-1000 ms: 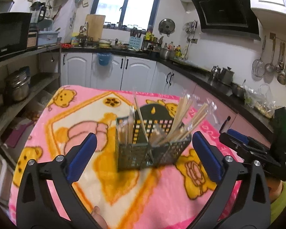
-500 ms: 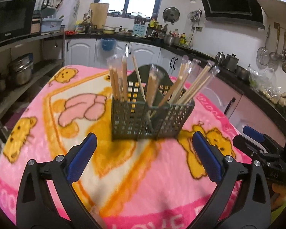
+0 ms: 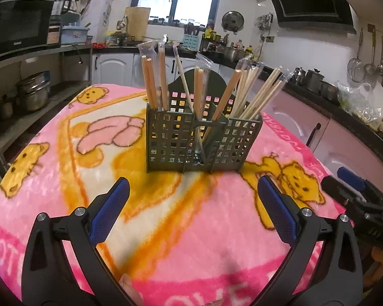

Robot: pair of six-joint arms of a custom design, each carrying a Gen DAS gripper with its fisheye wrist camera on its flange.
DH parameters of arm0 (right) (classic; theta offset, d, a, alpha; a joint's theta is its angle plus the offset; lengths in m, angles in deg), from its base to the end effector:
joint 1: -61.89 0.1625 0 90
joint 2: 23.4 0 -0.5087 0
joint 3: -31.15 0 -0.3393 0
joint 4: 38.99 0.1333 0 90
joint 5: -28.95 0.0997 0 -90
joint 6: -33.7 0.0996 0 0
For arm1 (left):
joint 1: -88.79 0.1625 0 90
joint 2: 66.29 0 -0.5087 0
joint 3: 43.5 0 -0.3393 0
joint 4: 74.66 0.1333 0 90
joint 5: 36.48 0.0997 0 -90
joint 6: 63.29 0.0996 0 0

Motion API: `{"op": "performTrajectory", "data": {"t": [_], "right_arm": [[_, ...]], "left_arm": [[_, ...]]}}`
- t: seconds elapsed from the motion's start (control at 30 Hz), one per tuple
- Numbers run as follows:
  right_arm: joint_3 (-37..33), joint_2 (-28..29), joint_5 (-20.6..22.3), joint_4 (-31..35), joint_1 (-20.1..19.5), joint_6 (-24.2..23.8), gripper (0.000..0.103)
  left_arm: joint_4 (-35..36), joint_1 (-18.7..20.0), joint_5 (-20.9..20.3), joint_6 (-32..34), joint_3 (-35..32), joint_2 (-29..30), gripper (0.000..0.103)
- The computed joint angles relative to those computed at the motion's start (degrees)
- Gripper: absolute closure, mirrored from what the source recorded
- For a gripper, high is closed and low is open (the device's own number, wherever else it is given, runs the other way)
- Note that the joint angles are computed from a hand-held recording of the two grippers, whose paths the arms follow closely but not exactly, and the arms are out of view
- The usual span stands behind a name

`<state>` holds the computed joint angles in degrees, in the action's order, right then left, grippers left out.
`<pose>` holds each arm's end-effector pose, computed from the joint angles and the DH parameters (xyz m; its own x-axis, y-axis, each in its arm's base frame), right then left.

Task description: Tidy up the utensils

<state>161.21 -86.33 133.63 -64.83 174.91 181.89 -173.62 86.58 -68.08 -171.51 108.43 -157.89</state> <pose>0.2441 -0.2983 0.1644 -0.6839 -0.4927 0.5382 -0.7278 0.4091 -0.5504 -0.1835 -0.2112 0.2657 -0.8067 -0.1328 -0.5758 0.4557 0.4805 -0.7493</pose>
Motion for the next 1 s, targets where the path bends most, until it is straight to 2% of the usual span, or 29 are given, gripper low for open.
{"op": "performTrajectory", "data": {"t": [0.27, 0.4, 0.6, 0.8, 1.0], "right_arm": [[4.0, -2.0, -2.7, -7.2, -0.7, -1.1, 0.007], [6.4, -2.2, -3.8, -12.0, -0.6, -2.6, 0.007], [9.5, -2.2, -6.6, -18.3, -1.3, -3.6, 0.007], [10.1, -1.1, -8.1, -19.4, -1.5, -4.5, 0.007], [9.7, 0.5, -7.9, -19.2, -1.5, -4.9, 0.007]], "left_arm": [[3.7, -2.1, 0.6, -4.7, 0.3, 1.9, 0.011], [8.4, -3.9, 0.7, -9.4, -0.1, 3.2, 0.011], [9.4, -5.8, 1.1, -12.0, 1.2, 2.9, 0.011], [10.5, -5.6, 1.1, -14.1, 1.2, 5.1, 0.011], [6.5, -5.0, 1.5, -12.0, 2.5, 4.9, 0.011]]}}
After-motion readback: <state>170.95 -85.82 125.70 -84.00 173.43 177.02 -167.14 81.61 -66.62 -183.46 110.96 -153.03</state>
